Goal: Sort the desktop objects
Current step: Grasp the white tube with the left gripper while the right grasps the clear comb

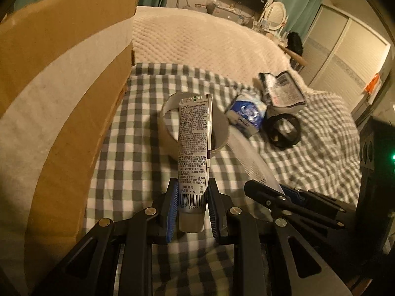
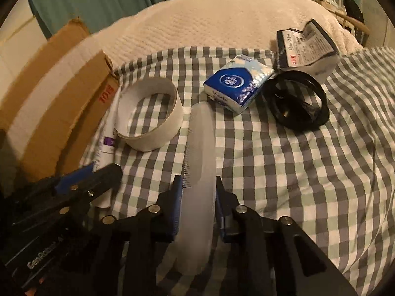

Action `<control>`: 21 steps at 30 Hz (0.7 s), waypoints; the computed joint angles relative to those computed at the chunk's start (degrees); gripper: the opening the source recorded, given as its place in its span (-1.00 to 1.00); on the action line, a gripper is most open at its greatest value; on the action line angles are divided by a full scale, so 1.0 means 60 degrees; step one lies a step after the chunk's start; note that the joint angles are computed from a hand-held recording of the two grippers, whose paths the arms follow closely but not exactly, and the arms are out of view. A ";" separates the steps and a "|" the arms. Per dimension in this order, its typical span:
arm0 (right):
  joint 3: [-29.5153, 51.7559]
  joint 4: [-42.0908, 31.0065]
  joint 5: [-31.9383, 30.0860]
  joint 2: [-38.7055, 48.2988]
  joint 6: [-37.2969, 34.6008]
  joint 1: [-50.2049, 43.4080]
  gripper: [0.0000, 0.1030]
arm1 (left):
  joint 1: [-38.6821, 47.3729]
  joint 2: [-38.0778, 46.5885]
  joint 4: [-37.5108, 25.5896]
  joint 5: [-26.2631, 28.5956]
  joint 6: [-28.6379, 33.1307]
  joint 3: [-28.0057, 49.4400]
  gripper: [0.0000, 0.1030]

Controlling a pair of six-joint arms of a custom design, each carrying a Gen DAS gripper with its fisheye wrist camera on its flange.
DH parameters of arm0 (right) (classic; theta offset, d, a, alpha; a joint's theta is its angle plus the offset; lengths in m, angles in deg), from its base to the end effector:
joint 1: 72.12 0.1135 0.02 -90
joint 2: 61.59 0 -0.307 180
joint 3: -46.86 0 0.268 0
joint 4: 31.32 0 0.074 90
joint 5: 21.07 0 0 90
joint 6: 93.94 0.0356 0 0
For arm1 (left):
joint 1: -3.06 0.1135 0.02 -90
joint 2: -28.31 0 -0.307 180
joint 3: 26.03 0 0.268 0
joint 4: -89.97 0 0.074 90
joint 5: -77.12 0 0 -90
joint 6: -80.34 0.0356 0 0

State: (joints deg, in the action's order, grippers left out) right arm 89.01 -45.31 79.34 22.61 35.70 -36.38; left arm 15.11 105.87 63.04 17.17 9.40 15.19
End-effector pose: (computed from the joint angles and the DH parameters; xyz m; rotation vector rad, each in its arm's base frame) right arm 0.2058 0.1402 0.1490 0.1576 2.5458 0.2922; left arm 0.2158 0.0278 0.1609 0.3140 2.5015 -0.4903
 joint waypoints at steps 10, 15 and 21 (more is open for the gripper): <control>-0.1243 0.0086 -0.1231 -0.2342 0.0835 -0.0477 -0.94 | 0.0150 -0.0375 -0.0504 0.0625 0.0071 0.0136 -0.56; -0.1015 -0.0250 -0.1227 -0.2826 0.0945 -0.0306 -0.94 | 0.0195 -0.0643 -0.0683 0.0869 0.0046 0.0179 -0.55; -0.0802 -0.0672 -0.1606 -0.3894 0.1012 -0.0646 -0.94 | 0.0239 -0.0952 -0.0914 0.1232 0.0068 0.0201 -0.56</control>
State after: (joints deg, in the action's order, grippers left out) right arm 84.20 -49.34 69.70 -0.76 41.77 -40.25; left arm 16.54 100.16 57.55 24.56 9.81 16.39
